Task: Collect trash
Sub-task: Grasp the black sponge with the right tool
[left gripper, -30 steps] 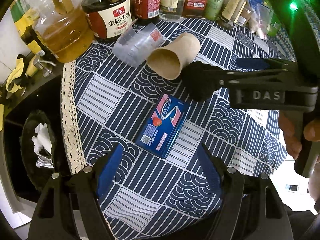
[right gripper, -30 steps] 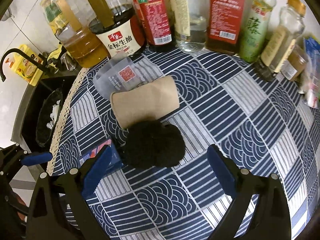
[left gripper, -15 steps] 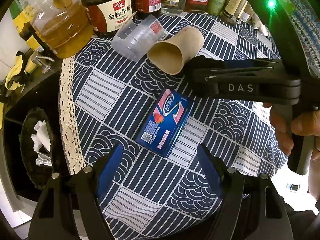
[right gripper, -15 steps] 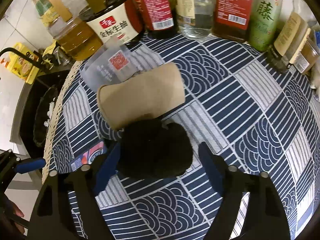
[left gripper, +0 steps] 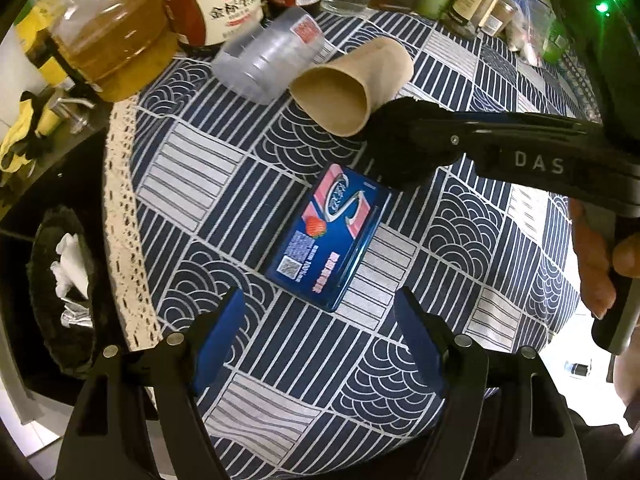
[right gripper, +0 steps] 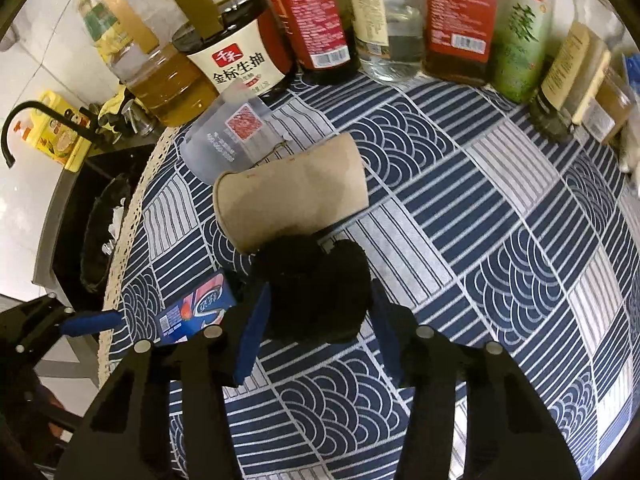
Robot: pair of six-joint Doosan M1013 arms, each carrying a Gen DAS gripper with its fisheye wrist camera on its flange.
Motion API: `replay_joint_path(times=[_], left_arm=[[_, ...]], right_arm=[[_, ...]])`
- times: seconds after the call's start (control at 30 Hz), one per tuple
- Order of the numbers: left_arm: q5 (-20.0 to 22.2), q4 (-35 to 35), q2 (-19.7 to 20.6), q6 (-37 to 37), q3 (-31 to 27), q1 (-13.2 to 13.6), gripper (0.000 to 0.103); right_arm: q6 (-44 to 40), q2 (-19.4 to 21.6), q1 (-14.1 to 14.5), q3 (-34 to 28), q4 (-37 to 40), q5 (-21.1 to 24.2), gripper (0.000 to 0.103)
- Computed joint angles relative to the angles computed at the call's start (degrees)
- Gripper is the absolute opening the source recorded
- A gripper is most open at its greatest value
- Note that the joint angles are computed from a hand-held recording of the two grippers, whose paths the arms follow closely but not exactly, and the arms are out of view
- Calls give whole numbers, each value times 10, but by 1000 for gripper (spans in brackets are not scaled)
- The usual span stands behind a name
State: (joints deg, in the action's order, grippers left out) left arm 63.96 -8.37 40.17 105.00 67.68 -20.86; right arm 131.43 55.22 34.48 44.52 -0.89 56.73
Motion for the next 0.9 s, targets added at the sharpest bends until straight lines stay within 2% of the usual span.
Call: replay_joint_path(times=[0.07, 0.13, 0.27, 0.4, 0.43, 0.47, 0.5, 0.57, 0.7, 0.9], left_arm=[[3, 1, 2, 5, -2, -2, 75], [6, 1, 3, 7, -3, -3, 75], [8, 1, 3, 10, -1, -3, 75], [8, 2, 2, 7, 2, -2, 75], [8, 2, 2, 8, 2, -2, 75], [8, 2, 2, 7, 1, -2, 75], [8, 3, 2, 5, 1, -2, 75], [7, 1, 3, 4, -1, -1, 75], [9, 2, 8, 5, -7, 0, 75], [22, 11, 23, 16, -25, -7, 75]], right_arm=[[13, -1, -1, 4, 0, -2, 67], [18, 1, -3, 5, 9, -3, 73], [17, 12, -7, -8, 31, -3, 80], [-3, 27, -8, -28, 54, -4, 81], [-14, 29, -8, -32, 63, -5, 77], [-32, 31, -9, -34, 83, -8, 68], [-42, 33, -10, -36, 94, -9, 63], [-56, 31, -9, -36, 102, -15, 45], [-46, 25, -8, -28, 92, -17, 45], [-33, -14, -11, 38, 104, -61, 45]])
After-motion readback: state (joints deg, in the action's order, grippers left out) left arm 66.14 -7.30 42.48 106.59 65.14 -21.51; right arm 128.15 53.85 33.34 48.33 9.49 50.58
